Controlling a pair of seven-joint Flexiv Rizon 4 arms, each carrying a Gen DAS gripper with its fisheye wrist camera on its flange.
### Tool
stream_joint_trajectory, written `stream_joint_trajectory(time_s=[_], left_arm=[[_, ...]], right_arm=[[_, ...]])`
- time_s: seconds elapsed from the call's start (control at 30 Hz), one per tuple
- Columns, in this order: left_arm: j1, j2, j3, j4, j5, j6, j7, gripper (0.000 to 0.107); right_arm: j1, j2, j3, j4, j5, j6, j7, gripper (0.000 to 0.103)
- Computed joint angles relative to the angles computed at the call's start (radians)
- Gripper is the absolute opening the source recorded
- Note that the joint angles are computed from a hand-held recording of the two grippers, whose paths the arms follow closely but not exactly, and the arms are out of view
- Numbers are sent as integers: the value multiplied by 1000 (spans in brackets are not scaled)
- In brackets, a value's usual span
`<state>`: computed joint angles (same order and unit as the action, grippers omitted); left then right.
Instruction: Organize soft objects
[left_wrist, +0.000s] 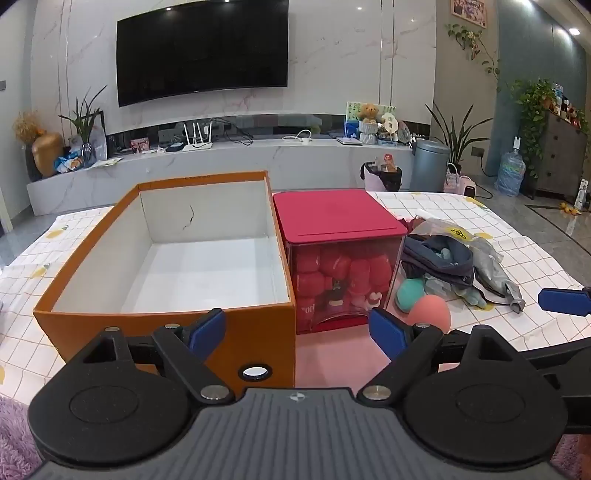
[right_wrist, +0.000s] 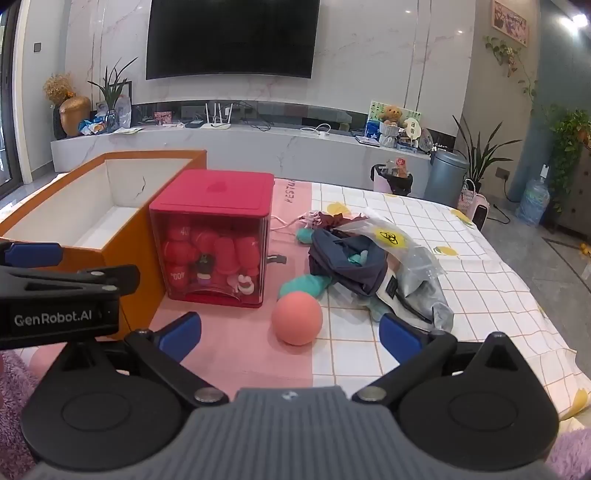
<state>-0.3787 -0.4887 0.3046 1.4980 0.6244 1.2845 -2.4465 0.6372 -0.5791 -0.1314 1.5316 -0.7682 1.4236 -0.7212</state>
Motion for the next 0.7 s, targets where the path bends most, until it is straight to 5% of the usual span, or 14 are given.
stream_joint_trajectory(time_s=[0.33,0.7], left_arm=[[-12,-6,12,-12,23,-7,-14,102],[-5,-8,10,3,9,22,-33,99]], right_arm=[[-25,-10,54,-25,42,-51,-64,100],[-5,-1,17,2,22,-14,-36,100]])
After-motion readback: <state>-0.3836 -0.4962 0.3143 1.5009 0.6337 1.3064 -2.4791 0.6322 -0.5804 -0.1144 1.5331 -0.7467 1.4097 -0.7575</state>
